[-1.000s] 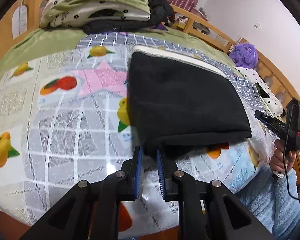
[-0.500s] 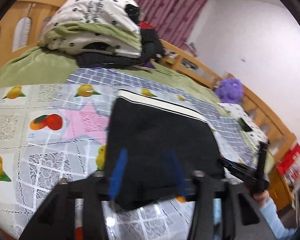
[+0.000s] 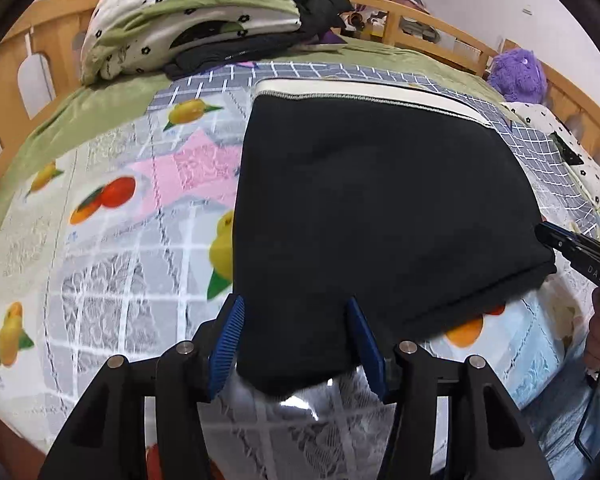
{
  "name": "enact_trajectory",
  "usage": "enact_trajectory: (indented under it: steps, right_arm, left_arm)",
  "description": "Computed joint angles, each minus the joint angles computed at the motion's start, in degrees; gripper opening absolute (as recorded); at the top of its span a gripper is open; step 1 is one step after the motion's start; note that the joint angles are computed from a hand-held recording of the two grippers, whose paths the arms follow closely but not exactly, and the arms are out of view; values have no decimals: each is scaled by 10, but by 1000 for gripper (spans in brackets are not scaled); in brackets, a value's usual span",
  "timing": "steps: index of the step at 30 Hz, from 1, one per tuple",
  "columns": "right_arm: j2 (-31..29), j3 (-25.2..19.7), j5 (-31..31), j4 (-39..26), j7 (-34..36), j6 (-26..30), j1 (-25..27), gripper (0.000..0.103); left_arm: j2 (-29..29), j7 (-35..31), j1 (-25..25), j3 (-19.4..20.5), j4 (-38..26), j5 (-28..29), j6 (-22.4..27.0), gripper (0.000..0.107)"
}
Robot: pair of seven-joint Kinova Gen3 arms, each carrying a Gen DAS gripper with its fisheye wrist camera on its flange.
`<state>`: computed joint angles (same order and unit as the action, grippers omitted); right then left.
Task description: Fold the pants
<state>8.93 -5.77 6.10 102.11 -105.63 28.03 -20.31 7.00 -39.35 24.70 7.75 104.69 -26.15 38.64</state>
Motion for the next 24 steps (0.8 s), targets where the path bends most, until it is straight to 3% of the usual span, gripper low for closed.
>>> enact_trajectory:
  steps: [3, 6, 8, 11, 21, 23, 24]
  right_arm:
    - [-4, 2, 9, -14, -14, 37, -9, 22]
    - [-15, -10, 23, -21, -34, 63, -8, 22]
    - [-32, -38, 48, -23, -65, 80, 5, 25]
    - [-66, -13, 104, -23, -135, 105, -41, 34]
    - [-138, -81, 154, -68, -256, 221, -33, 39]
    - [-144, -103, 194, -70, -295, 243, -37, 61]
    - [-152, -114, 212, -65, -317, 247, -37, 65]
  left_arm:
    - [-19, -17, -66, 49, 10, 48, -5, 52]
    - [-41, 40, -82, 85, 10, 14, 12, 51]
    - [-54, 87, -40, 71, -6, -32, 51, 52]
    - [-71, 157, 27, 57, -23, -101, 94, 55]
    - [-42, 272, 122, 127, -114, -234, 253, 72]
    - [-29, 275, 147, 120, -133, -244, 285, 74]
    - [-25, 269, 151, 119, -145, -236, 295, 74]
